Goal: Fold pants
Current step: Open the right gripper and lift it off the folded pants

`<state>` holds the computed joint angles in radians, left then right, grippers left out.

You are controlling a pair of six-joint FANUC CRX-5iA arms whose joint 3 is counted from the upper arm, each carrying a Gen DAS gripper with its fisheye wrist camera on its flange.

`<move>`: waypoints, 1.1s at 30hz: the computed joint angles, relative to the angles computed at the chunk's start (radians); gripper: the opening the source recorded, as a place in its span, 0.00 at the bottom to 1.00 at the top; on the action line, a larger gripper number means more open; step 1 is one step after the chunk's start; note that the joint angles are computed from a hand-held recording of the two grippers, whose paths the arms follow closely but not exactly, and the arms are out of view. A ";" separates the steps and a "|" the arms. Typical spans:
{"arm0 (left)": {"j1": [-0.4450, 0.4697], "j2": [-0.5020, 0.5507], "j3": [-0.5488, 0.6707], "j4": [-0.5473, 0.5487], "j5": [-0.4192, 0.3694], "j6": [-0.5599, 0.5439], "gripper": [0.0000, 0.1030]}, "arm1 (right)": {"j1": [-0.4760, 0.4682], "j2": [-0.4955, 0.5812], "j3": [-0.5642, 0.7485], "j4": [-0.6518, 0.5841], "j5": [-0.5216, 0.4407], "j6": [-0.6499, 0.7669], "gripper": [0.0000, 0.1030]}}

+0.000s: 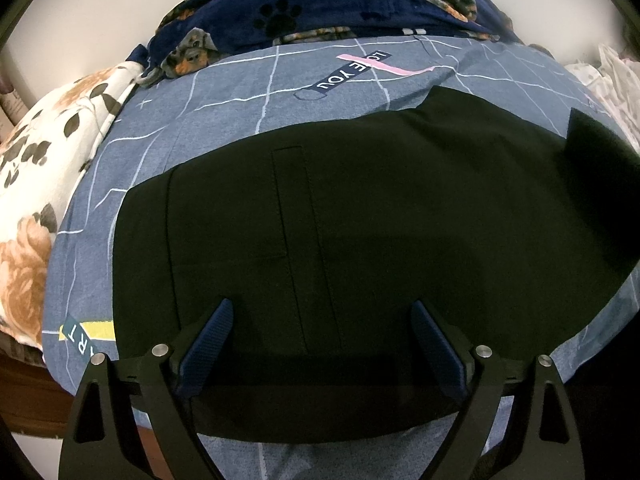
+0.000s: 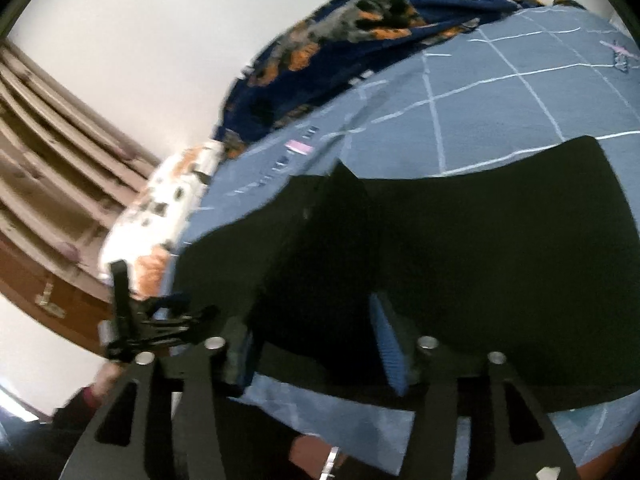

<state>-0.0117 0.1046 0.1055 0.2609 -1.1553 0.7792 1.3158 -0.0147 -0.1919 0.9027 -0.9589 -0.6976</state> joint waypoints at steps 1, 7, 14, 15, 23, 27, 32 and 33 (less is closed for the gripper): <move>0.000 -0.002 -0.002 -0.001 0.001 -0.001 0.88 | -0.011 -0.019 -0.037 0.044 0.057 -0.045 0.58; -0.001 0.003 0.006 0.001 -0.002 0.004 0.88 | -0.104 -0.172 -0.316 0.550 0.260 -0.656 0.58; 0.032 -0.070 -0.070 0.153 0.048 -0.107 0.88 | 0.188 -0.267 -0.307 0.304 -0.307 -0.518 0.38; 0.035 -0.081 -0.083 0.182 0.052 -0.131 0.88 | 0.210 -0.280 -0.309 0.276 -0.349 -0.511 0.28; -0.007 -0.109 -0.099 0.303 -0.043 -0.206 0.88 | 0.143 -0.338 -0.310 0.152 -0.313 -0.317 0.17; -0.038 -0.111 -0.094 0.280 -0.054 -0.181 0.88 | 0.039 -0.319 -0.293 0.063 -0.177 -0.143 0.16; -0.071 -0.088 -0.061 0.240 -0.074 -0.113 0.88 | -0.045 -0.309 -0.302 -0.013 -0.080 -0.040 0.16; -0.072 -0.088 -0.059 0.233 -0.076 -0.106 0.88 | -0.054 -0.316 -0.315 -0.020 -0.074 -0.050 0.16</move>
